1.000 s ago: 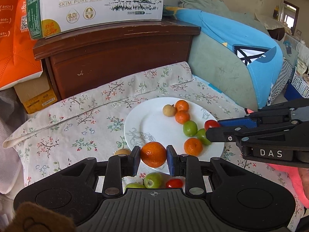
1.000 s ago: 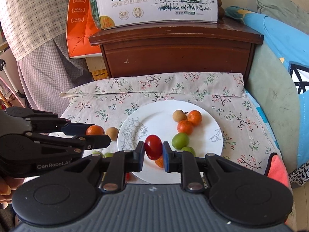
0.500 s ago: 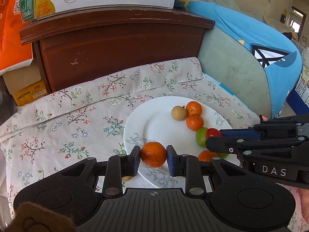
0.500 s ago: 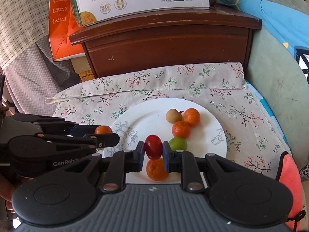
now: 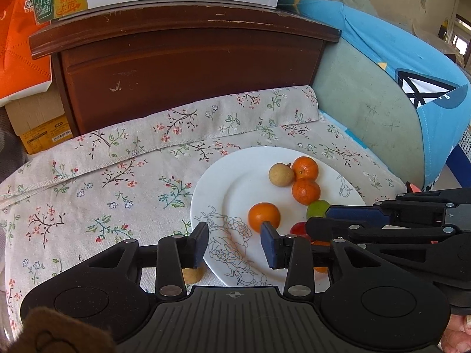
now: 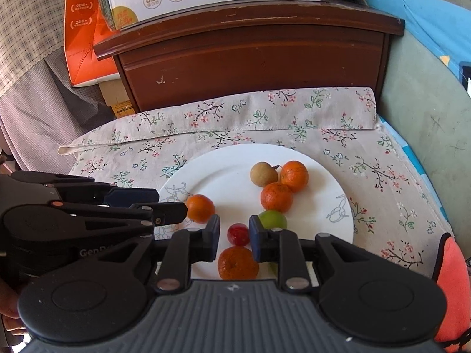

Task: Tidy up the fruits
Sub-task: 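Carry the tomato and orange onto the white plate and open both tools, then withdraw both open tools from the plate toward the remaining fruit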

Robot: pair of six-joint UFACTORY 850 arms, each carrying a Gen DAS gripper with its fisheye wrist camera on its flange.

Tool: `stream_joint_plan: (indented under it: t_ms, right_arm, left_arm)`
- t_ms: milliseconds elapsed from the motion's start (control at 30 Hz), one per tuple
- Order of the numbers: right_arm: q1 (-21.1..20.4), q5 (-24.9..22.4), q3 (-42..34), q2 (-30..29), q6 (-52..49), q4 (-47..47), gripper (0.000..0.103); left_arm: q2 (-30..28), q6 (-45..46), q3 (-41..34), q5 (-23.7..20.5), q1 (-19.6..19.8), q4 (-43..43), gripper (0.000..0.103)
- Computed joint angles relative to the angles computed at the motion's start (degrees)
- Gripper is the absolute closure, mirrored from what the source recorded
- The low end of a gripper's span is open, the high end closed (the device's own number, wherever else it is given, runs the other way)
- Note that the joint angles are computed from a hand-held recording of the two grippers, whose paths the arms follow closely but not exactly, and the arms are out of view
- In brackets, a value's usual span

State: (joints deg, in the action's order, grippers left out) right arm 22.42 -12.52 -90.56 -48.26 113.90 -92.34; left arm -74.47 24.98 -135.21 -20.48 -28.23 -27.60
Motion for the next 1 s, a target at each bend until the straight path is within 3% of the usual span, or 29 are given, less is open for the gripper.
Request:
stream_joint_plan:
  t_ms: [167, 467, 733, 900, 1000]
  right_arm:
    - [0.39, -1.63, 0.76, 0.74, 1.45, -0.9, 0.073]
    - [1.54, -4.21, 3.5, 3.01, 3.15, -2.2, 0.043]
    - [2.75, -1.86, 7.45, 6.05, 6.01, -6.65, 0.022]
    - [4.09, -0.88, 8.82, 6.85, -0.46, -1.97, 0.022]
    - [5.14, -1.19, 10.09, 7.5, -1.73, -2.02, 0.022]
  left_arm:
    - [2.8, -7.86, 4.42, 4.92, -0.29, 7.58, 0.036]
    - [9.7, -29.12, 15.42, 10.56, -0.9, 31.8, 0.013]
    - [15.41, -21.91, 24.17, 11.29, -0.23, 28.03, 0.008]
    - [19.1, -14.38, 30.16, 12.3, 0.63, 21.81, 0.007]
    - [20.69, -15.02, 32.78, 12.2, 1.02, 22.39, 0.007]
